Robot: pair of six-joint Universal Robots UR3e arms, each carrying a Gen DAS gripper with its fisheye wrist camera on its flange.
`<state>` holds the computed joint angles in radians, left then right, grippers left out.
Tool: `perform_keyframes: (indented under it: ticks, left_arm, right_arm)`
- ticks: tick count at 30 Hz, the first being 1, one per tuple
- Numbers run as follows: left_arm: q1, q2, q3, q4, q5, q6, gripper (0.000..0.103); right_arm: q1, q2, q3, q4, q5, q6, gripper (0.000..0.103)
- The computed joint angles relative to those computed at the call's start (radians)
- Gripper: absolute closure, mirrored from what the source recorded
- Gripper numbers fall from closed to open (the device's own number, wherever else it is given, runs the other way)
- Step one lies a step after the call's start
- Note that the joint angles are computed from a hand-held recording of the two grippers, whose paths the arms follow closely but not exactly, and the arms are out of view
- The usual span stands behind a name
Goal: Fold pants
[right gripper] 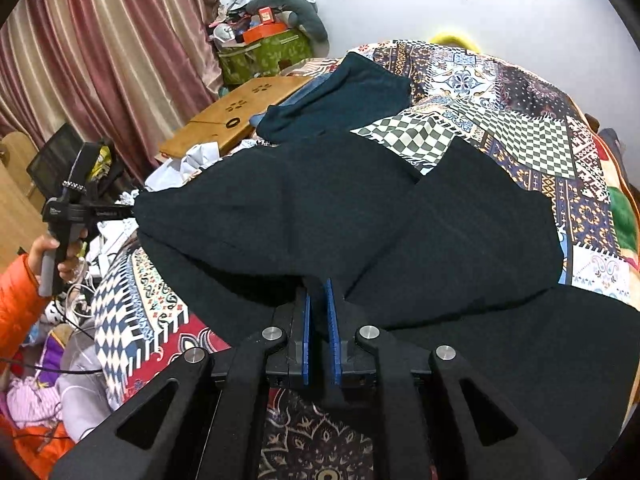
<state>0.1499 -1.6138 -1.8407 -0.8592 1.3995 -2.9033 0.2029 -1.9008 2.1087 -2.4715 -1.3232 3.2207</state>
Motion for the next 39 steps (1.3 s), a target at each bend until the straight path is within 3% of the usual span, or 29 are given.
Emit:
perform_keyframes:
  ticks: [8, 10, 12, 18, 20, 28, 39]
  left_arm:
    - [-0.054, -0.009, 0.138, -0.013, 0.058, -0.003, 0.086]
    - [-0.068, -0.022, 0.188, -0.020, 0.038, -0.021, 0.066]
    - [-0.086, -0.038, 0.230, -0.012, 0.027, -0.037, 0.057]
    - [-0.186, -0.180, 0.458, -0.036, 0.040, -0.078, 0.035]
    - [-0.217, -0.250, 0.554, -0.062, 0.043, -0.096, 0.033]
    - [-0.312, -0.582, 1.003, -0.227, 0.071, -0.131, 0.030]
    - [-0.356, -0.973, 1.578, -0.501, 0.091, -0.112, 0.030]
  right_arm:
    - [-0.112, -0.118, -0.063, 0.167, 0.041, -0.088, 0.090]
    - [-0.153, -0.133, -0.078, 0.191, 0.056, -0.101, 0.090]
    - [-0.206, -0.141, -0.092, 0.206, 0.079, -0.110, 0.089]
    - [-0.303, -0.051, -0.145, 0.165, 0.080, -0.113, 0.068]
    - [-0.330, 0.008, -0.179, 0.159, 0.092, -0.103, 0.061]
    - [-0.358, 0.291, -0.315, 0.099, 0.099, -0.115, 0.060]
    - [-0.339, 0.751, -0.725, 0.156, 0.079, -0.110, 0.060]
